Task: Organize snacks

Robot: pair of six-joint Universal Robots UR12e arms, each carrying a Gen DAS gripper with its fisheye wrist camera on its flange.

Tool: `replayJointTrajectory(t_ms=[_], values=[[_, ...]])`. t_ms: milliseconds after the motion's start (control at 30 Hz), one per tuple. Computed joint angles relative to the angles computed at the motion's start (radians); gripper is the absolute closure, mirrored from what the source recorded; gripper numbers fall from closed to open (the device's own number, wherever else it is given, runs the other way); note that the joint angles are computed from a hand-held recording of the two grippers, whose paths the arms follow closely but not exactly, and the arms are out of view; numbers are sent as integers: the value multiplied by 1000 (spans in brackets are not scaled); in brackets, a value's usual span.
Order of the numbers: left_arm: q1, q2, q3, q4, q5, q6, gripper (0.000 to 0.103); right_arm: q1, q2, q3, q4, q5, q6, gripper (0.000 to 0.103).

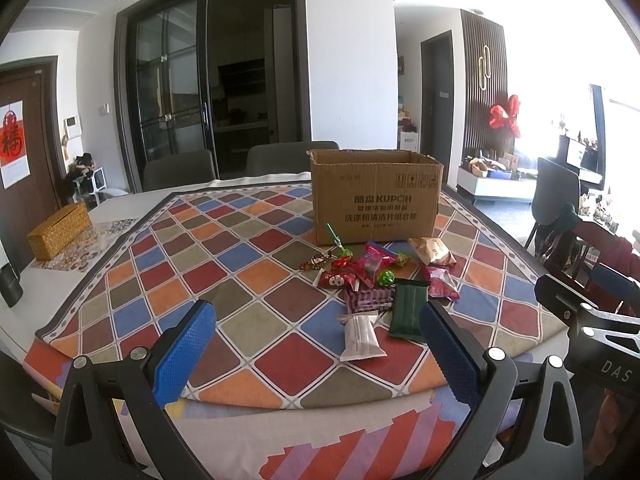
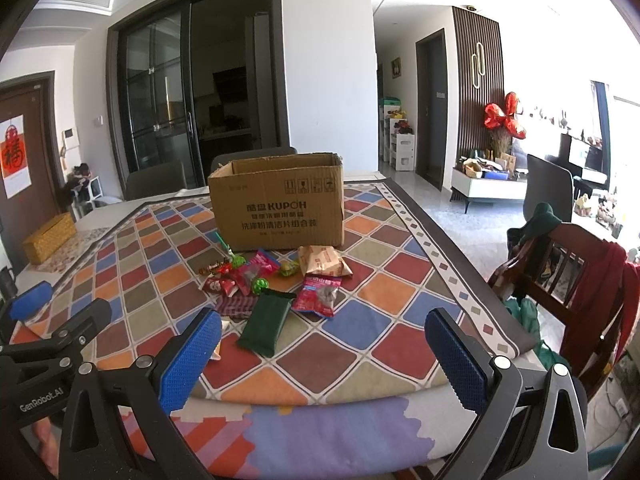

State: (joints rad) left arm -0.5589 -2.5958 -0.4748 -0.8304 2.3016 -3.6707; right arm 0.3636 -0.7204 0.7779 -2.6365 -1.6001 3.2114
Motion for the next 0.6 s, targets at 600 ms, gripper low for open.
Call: replayJointTrajectory(t_ms=[600], values=[[-1, 8, -17, 10, 0, -1, 0, 0, 1, 2, -1, 1, -2, 0]])
